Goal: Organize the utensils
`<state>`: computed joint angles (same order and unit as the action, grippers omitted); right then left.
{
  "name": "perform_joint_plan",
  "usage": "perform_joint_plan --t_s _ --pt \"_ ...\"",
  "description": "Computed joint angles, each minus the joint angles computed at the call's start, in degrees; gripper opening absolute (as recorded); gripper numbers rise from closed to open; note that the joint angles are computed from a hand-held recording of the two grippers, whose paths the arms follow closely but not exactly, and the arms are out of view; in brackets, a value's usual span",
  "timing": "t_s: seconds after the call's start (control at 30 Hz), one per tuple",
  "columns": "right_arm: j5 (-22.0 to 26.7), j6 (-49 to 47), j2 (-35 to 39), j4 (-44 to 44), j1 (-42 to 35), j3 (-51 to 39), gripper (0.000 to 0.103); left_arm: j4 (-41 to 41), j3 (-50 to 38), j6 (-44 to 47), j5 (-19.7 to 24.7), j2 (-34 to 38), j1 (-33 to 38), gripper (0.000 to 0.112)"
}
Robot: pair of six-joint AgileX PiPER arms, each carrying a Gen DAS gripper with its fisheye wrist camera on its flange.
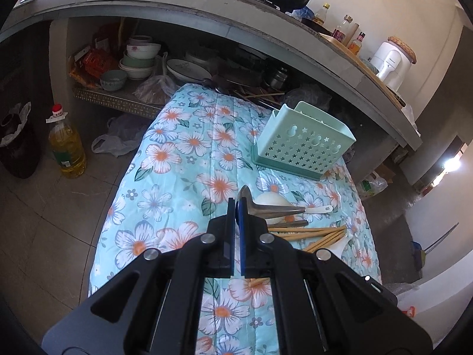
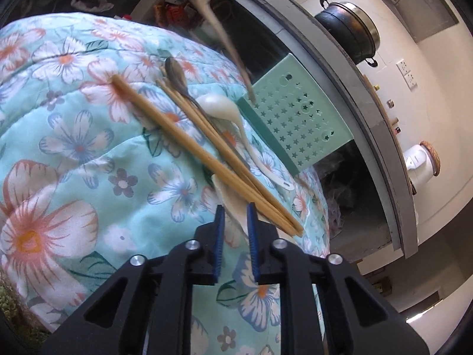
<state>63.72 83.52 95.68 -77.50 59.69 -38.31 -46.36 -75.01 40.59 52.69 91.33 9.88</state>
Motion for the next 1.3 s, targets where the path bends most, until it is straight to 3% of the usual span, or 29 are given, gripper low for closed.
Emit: perform_joint_plan --t_s 0.07,0.23,0.6,0.87,1.0,1.07,1.13,1.3 --pt "0.98 0.18 0.46 -0.03 1.61 0.12 0.004 0.98 -0.30 -0.90 -0.79 -0.29 -0.52 0.001" --pt "2.80 1.08 -2.93 1.04 5.89 2.21 0.003 3.10 0.12 -3.16 -3.27 -2.08 -2.14 0.001" --pt "3.06 5.95 -23.34 2.68 7.52 4.05 0.002 3.17 0.70 -6.54 -6.20 -5.31 -4.72 0.001" --pt "-9.68 2.72 -37.05 3.37 -6.09 3.12 0.002 3.08 -4.65 -6.33 -11.75 -5.80 -9.34 0.001" --pt "-22.03 -3.57 -42.12 7.96 -19.51 1.89 0.002 5.18 -11.27 -7.61 -15.08 -3.11 -13.04 0.001" --pt "-30.42 -9.26 -43.62 13.35 -28.51 0.80 0.002 8.26 -14.68 -9.13 -17.47 -1.52 -15.50 0.001" --pt "-35.75 -14.42 -44.20 18.20 -34.81 -0.18 0.002 12.98 -17.23 -11.06 -20.93 -0.09 -18.25 0.001" --pt "-45.58 -32.42 -43.63 35.06 -47.46 -3.06 0.002 26.63 -24.38 -19.57 -26.17 4.68 -23.63 0.001"
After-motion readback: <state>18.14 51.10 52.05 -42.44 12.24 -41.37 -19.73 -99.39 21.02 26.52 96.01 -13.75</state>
